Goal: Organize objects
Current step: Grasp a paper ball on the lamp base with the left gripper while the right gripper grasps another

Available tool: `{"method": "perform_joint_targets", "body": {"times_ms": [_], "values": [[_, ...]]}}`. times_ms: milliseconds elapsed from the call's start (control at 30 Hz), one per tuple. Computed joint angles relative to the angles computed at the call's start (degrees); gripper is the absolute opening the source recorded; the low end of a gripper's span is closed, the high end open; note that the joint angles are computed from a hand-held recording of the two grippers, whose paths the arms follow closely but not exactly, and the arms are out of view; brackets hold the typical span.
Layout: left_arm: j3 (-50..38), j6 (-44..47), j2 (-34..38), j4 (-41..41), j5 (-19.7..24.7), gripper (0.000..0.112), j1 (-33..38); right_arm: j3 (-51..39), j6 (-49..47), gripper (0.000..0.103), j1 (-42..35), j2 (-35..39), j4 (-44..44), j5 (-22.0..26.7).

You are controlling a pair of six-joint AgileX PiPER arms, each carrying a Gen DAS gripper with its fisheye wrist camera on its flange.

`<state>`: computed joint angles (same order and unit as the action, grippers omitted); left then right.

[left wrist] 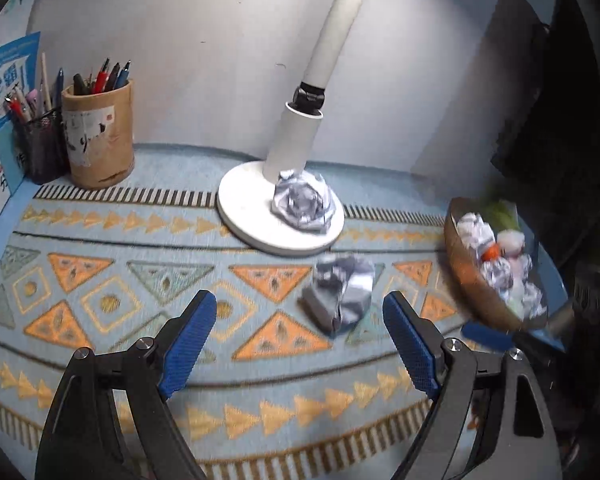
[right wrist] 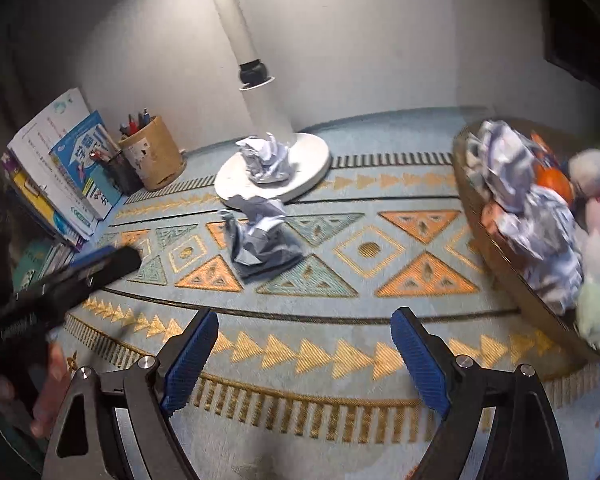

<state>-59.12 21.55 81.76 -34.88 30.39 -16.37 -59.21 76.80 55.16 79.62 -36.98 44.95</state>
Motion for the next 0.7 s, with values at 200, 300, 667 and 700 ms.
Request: {"method": "perform_joint_targets", "body": {"times_ms": [200, 300, 667, 700], "values": [[-20.01, -9.37, 18.37, 10.15, 0.06, 0.084, -4.31, -6.05, -10.84, 0.087, -8.87, 9.73, 6.47, -9.82], [-28.53, -11.33, 26.42, 12.25, 1.92, 0.084, -4.83, -7.69, -13.58, 0.087, -11.44, 13.52, 7.16, -11.96], [-31.32, -8.87, 30.93, 11.43, -0.38, 0.057, -5.28, -13.34, -15.58, 0.056, -9.63, 19.7, 4.12, -8.98], [-31.61, -7.79, 31.1, 9.71, 0.19, 0.054, -4.78, -13.57, -15.47, 0.055, -9.65, 19.91, 3.96, -8.91]]}}
